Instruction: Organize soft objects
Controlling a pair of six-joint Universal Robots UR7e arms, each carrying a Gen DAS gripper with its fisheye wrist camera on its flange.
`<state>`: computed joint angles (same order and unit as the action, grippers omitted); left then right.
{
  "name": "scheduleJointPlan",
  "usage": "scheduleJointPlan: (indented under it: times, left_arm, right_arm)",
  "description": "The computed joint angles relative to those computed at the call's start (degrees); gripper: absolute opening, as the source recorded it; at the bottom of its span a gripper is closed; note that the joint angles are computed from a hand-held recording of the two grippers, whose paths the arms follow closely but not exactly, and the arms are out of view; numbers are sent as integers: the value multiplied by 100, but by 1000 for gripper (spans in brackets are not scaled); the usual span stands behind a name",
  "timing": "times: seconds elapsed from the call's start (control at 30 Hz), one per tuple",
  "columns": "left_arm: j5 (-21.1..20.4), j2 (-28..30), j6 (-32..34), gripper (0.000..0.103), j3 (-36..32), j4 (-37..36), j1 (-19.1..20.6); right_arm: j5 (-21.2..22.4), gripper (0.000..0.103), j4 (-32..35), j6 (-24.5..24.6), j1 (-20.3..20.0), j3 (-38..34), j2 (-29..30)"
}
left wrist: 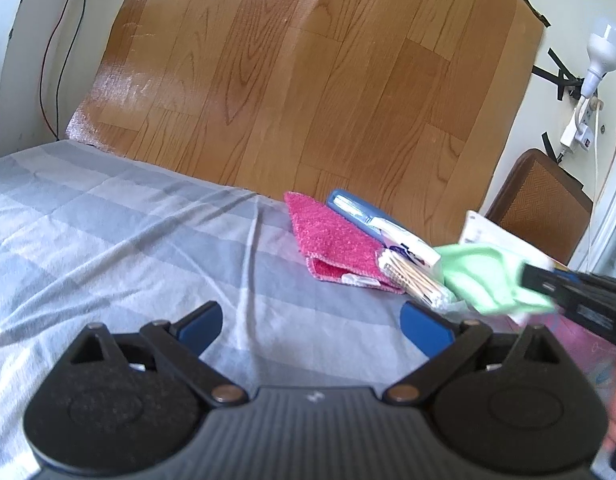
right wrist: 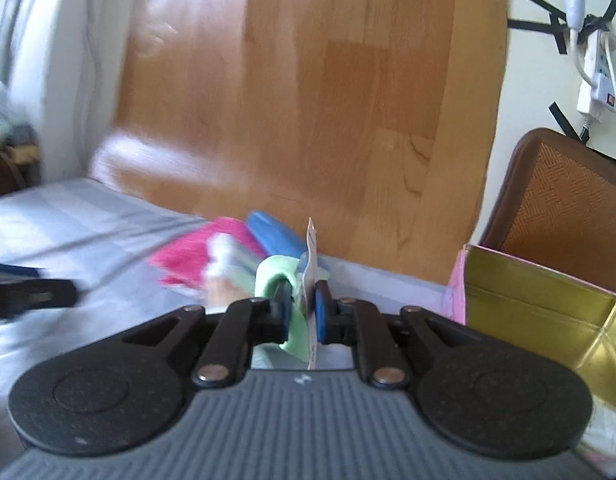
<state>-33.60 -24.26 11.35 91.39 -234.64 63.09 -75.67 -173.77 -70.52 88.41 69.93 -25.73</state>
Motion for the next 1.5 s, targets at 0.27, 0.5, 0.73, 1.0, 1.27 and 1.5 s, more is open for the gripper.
scheduleJointPlan:
  times: [0.27,0.5,0.73,1.0,1.27,1.5]
  left_arm:
    - [-223,-82,-105,101,138,101,14]
    - [-583,-186,-226,101,319,325,44]
    - [-568,-231,-339,101,310,768,43]
    - [-549,-313,-640,101,348,1271,38]
    - [-1129,-261,-821,101,339,2040,-163]
    - [-861,-109,-1171,95,-30,3147,-238]
  right_arm:
    - [754,15,2370,-36,-463,1202,-1524]
    - [500,15,2511,724,-651,1126,-1529]
    - [68,42,1399,1109,-791,1247,-1454]
    - [325,62,1690,293,-955,1452,-1659]
    - [67,75,1634,-495,-923,1651,-1638]
    - [-26,81,1285,-713,-865,1608,-1476]
